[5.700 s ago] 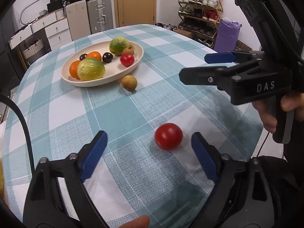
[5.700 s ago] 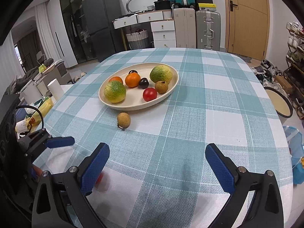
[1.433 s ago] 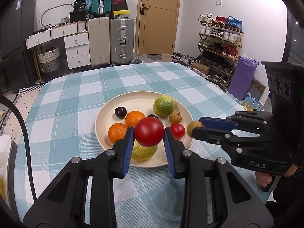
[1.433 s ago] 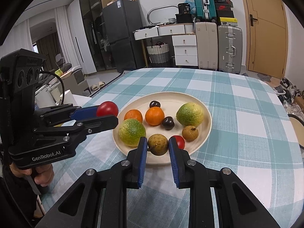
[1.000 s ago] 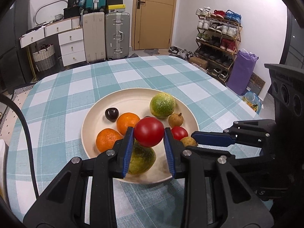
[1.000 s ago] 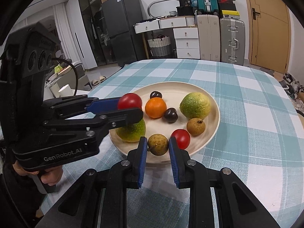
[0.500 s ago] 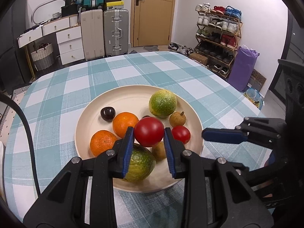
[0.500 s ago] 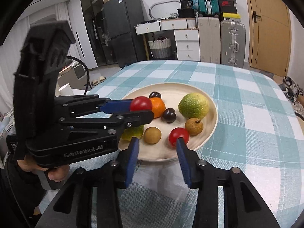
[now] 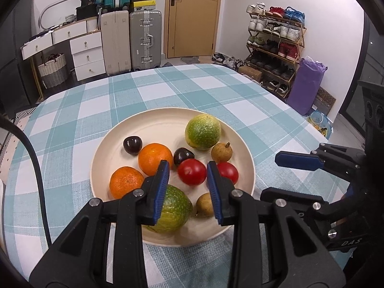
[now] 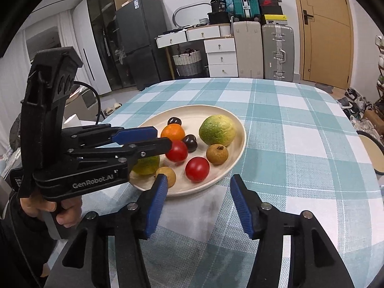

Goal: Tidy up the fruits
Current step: 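Open the right tool to drop the brown fruit on the plate while the left tool releases the tomato, then withdraw both open tools from the plate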

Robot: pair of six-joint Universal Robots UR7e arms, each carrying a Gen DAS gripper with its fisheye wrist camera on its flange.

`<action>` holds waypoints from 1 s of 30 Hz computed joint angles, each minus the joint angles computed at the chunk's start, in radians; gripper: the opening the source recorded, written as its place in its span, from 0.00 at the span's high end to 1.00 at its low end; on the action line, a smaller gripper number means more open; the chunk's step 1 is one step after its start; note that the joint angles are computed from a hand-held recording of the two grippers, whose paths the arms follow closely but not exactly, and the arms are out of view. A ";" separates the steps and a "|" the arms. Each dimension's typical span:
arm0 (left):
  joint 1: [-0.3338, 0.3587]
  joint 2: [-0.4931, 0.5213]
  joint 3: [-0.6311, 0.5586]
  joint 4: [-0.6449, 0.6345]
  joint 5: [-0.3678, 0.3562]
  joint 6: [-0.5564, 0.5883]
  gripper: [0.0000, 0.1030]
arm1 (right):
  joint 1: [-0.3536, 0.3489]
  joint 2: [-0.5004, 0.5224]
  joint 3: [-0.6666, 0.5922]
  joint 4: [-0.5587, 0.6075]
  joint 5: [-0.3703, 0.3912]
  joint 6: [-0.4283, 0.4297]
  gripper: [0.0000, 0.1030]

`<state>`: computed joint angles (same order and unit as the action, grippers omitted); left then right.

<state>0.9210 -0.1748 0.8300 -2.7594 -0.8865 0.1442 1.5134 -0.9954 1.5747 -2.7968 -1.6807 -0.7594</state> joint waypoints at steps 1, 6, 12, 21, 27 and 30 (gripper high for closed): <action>-0.002 -0.005 0.010 -0.013 0.002 0.004 0.63 | -0.001 -0.001 0.002 -0.009 0.000 -0.003 0.40; -0.011 -0.046 0.095 -0.100 0.022 0.012 0.40 | -0.004 -0.008 0.012 -0.030 0.000 0.001 0.24; -0.027 -0.118 0.248 -0.245 0.059 0.008 0.18 | -0.013 -0.023 0.030 -0.059 0.024 0.018 0.00; -0.054 -0.185 0.406 -0.411 0.116 0.009 0.01 | -0.023 -0.047 0.079 -0.132 0.103 -0.009 0.00; -0.063 -0.175 0.444 -0.505 0.164 0.018 0.01 | -0.030 -0.051 0.105 -0.195 0.153 -0.041 0.00; -0.065 -0.168 0.451 -0.550 0.161 0.039 0.01 | -0.030 -0.044 0.100 -0.198 0.152 -0.043 0.00</action>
<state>0.8565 -0.3425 1.2808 -3.3091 -0.7260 0.1831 1.4832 -1.0394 1.6752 -2.9943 -1.5290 -0.8022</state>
